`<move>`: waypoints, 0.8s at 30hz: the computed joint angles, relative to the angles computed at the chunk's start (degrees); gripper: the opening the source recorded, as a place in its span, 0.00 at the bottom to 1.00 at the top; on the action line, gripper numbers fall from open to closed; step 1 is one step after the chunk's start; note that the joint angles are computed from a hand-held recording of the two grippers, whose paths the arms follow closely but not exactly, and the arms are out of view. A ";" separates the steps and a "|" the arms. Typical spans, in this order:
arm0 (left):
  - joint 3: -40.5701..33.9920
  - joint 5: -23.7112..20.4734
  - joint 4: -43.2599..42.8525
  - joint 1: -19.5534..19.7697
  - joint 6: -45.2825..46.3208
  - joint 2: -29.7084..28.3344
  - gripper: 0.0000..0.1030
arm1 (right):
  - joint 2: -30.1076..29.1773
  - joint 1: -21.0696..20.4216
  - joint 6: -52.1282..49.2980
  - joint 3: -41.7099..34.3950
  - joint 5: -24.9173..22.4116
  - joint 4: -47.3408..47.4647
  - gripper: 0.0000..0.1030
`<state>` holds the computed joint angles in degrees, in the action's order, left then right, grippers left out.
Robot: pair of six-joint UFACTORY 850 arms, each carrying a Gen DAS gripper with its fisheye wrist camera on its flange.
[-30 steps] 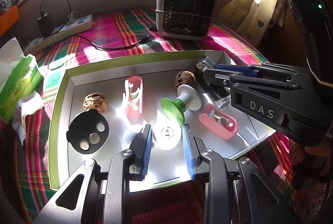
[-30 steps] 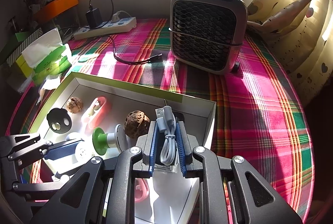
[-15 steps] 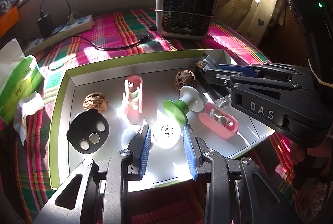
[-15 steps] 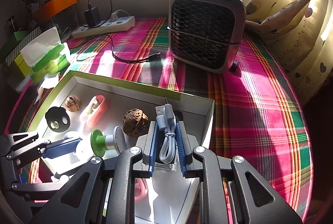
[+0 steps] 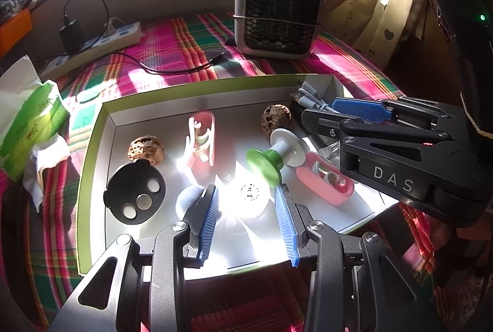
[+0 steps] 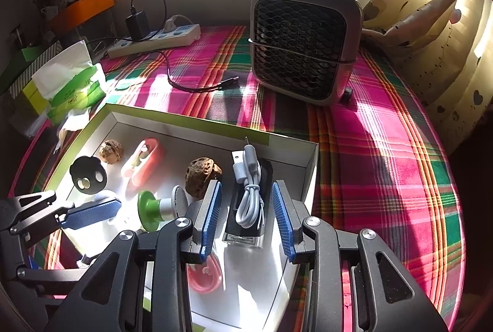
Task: Organize objects
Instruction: 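Lower both tools into the box and open them to release cable and disc, then withdraw both open tools up and away from the box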
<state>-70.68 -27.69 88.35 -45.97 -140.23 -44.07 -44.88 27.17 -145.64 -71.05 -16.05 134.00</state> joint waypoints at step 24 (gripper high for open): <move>2.95 -8.33 -3.23 -4.23 -2.45 3.00 0.34 | 7.66 0.27 -13.92 11.60 -7.18 17.70 0.44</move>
<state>-67.73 -36.03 85.12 -50.21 -142.68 -41.07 -37.23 27.44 -159.56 -59.45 -23.23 151.70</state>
